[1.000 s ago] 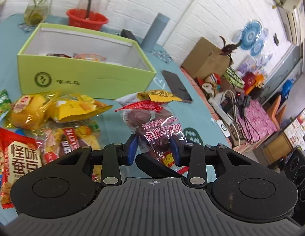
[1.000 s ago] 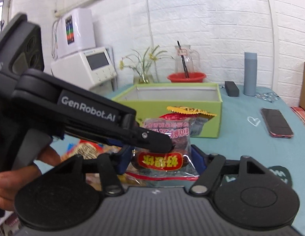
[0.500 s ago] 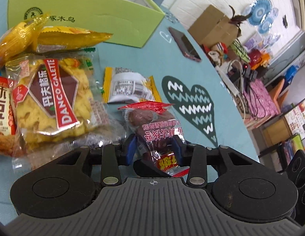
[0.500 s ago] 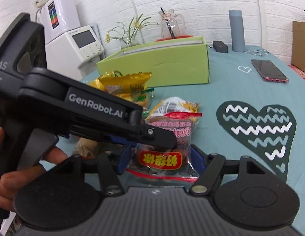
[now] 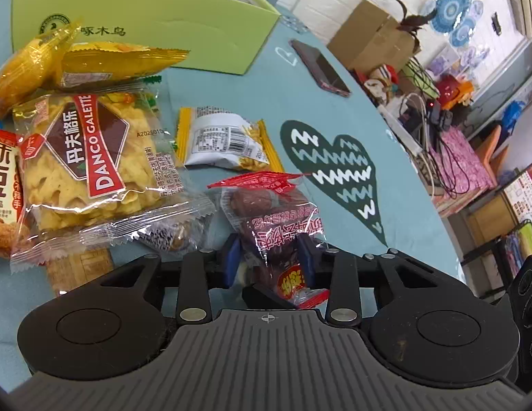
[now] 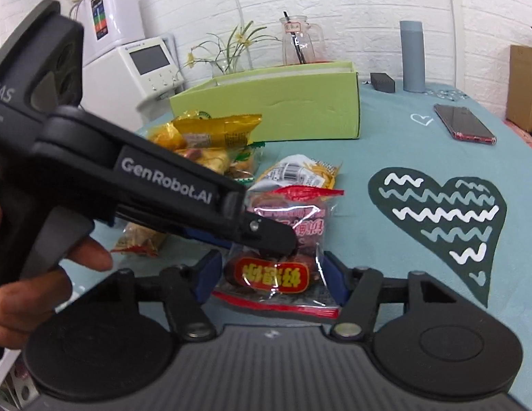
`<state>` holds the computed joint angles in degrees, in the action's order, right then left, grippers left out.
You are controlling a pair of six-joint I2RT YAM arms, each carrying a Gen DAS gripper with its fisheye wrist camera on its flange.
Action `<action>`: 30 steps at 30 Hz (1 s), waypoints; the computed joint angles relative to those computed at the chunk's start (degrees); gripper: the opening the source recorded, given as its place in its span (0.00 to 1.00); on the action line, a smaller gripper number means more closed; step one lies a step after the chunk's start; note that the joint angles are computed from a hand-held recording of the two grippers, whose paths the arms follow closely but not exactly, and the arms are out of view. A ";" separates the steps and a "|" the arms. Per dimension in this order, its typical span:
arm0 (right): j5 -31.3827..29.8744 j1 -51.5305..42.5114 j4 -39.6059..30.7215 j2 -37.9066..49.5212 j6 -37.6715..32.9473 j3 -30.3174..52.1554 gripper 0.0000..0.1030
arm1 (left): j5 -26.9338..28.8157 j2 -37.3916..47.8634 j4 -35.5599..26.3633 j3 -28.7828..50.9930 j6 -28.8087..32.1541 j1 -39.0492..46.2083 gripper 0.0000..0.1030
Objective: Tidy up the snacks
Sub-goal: 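Lift the red-labeled bag with the left tool into the green box and release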
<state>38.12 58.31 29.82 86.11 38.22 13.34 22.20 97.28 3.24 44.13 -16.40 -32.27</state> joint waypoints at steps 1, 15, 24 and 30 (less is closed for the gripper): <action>2.05 1.41 -1.99 -1.14 0.73 0.38 0.61 | 0.46 -1.05 0.54 -0.66 0.24 -0.05 0.12; -15.64 -26.09 -1.77 0.97 -33.37 23.23 0.62 | -4.03 8.38 -9.46 32.43 6.21 5.21 0.13; -29.45 -38.95 -10.39 24.57 -36.55 50.39 0.63 | -2.91 38.59 -26.24 73.76 9.19 9.44 0.13; -29.93 -40.18 -8.73 28.29 -36.17 52.05 0.74 | -3.93 46.19 -30.54 84.08 11.20 10.29 0.33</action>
